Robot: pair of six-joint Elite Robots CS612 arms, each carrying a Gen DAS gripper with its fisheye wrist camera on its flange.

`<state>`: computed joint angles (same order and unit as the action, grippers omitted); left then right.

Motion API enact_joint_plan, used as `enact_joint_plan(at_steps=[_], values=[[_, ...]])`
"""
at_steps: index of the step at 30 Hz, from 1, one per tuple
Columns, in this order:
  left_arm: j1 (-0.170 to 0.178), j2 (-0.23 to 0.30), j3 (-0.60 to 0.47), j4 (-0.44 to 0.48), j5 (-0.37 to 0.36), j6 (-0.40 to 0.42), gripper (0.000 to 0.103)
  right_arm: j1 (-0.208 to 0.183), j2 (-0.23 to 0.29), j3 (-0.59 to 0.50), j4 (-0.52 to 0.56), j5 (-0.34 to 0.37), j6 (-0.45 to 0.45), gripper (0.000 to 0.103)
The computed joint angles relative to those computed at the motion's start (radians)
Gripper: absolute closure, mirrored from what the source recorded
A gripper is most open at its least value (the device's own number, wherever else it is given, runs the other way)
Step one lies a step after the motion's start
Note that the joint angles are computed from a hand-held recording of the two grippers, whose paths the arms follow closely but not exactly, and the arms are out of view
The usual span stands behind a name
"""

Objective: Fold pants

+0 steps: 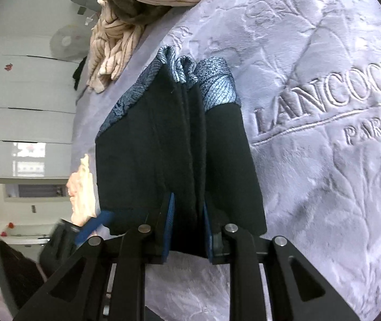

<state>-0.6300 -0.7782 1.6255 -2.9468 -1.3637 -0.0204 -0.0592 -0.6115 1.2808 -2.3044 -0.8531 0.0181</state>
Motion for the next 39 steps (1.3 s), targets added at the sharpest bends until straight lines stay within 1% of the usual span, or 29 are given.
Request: enact_joint_plan(at_steps=[1,3,4,5,6,8,9,11,12,13,15,16,17,18,19,20,21,22,23,24,26,27,28,29,31,34,37,39], values=[[0.01,-0.005,0.004,0.003,0.012,-0.026,0.038,0.005,-0.006,0.006,-0.012,-0.032,0.001,0.081],[0.036,-0.01,0.002,0.042,0.042,-0.099,0.038,0.013,-0.016,0.019,-0.033,-0.081,-0.004,0.081],[0.048,-0.008,-0.006,0.07,0.048,-0.126,0.038,0.018,-0.023,0.027,-0.036,-0.112,-0.019,0.082],[0.066,-0.005,-0.019,0.128,0.054,-0.174,0.038,0.023,-0.029,0.035,-0.037,-0.142,-0.038,0.082],[0.083,0.0,-0.034,0.169,0.051,-0.206,0.038,0.028,-0.035,0.042,-0.039,-0.172,-0.049,0.082],[0.114,0.006,-0.055,0.217,0.037,-0.271,0.038,0.031,-0.041,0.048,-0.04,-0.198,-0.028,0.081],[0.122,0.006,-0.057,0.221,0.041,-0.292,0.038,0.031,-0.045,0.052,-0.045,-0.213,-0.011,0.081],[0.148,0.013,-0.076,0.231,0.046,-0.345,0.038,0.036,-0.063,0.06,-0.075,-0.271,0.021,0.08],[0.158,0.017,-0.085,0.233,0.047,-0.367,0.038,0.037,-0.07,0.063,-0.098,-0.284,0.037,0.08],[0.164,0.02,-0.091,0.233,0.05,-0.387,0.038,0.037,-0.077,0.069,-0.127,-0.288,0.046,0.078],[0.188,0.042,-0.133,0.254,0.047,-0.443,0.038,0.044,-0.077,0.052,-0.192,-0.285,0.056,0.076],[0.198,0.052,-0.152,0.271,0.043,-0.463,0.038,0.049,-0.069,0.03,-0.198,-0.28,0.054,0.072],[0.209,0.065,-0.18,0.295,0.023,-0.491,0.038,0.056,-0.055,-0.001,-0.194,-0.277,0.051,0.069],[0.215,0.068,-0.186,0.295,-0.002,-0.5,0.038,0.067,-0.036,-0.042,-0.18,-0.286,0.045,0.069],[0.223,0.083,-0.21,0.303,-0.028,-0.493,0.038,0.077,-0.019,-0.078,-0.164,-0.299,0.04,0.069],[0.226,0.096,-0.229,0.318,-0.055,-0.483,0.038,0.086,0.003,-0.118,-0.145,-0.304,0.034,0.069],[0.224,0.105,-0.242,0.334,-0.062,-0.481,0.038,0.092,0.026,-0.153,-0.13,-0.297,0.027,0.069],[0.219,0.112,-0.249,0.348,-0.054,-0.482,0.038,0.097,0.041,-0.177,-0.115,-0.297,0.021,0.069],[0.213,0.117,-0.25,0.353,-0.036,-0.484,0.038,0.105,0.061,-0.211,-0.078,-0.312,0.007,0.069],[0.209,0.12,-0.249,0.353,-0.032,-0.486,0.038,0.113,0.074,-0.233,-0.04,-0.348,-0.006,0.07],[0.21,0.121,-0.243,0.35,-0.067,-0.5,0.038,0.119,0.09,-0.254,0.017,-0.395,-0.018,0.076],[0.21,0.12,-0.239,0.347,-0.071,-0.497,0.038,0.118,0.09,-0.244,0.022,-0.408,-0.016,0.078],[0.207,0.119,-0.236,0.346,-0.065,-0.488,0.038,0.115,0.083,-0.224,0.005,-0.409,-0.016,0.082],[0.203,0.117,-0.231,0.343,-0.054,-0.473,0.038,0.112,0.077,-0.207,-0.009,-0.408,-0.018,0.085],[0.2,0.113,-0.225,0.343,-0.047,-0.469,0.038,0.108,0.07,-0.192,-0.01,-0.399,-0.025,0.085],[0.201,0.102,-0.227,0.375,-0.05,-0.489,0.038,0.103,0.059,-0.175,-0.007,-0.395,-0.019,0.085],[0.196,0.089,-0.219,0.393,-0.032,-0.475,0.038,0.097,0.035,-0.136,-0.024,-0.381,-0.001,0.081],[0.194,0.079,-0.208,0.399,-0.035,-0.466,0.038,0.098,0.019,-0.11,-0.041,-0.39,0.004,0.081]])
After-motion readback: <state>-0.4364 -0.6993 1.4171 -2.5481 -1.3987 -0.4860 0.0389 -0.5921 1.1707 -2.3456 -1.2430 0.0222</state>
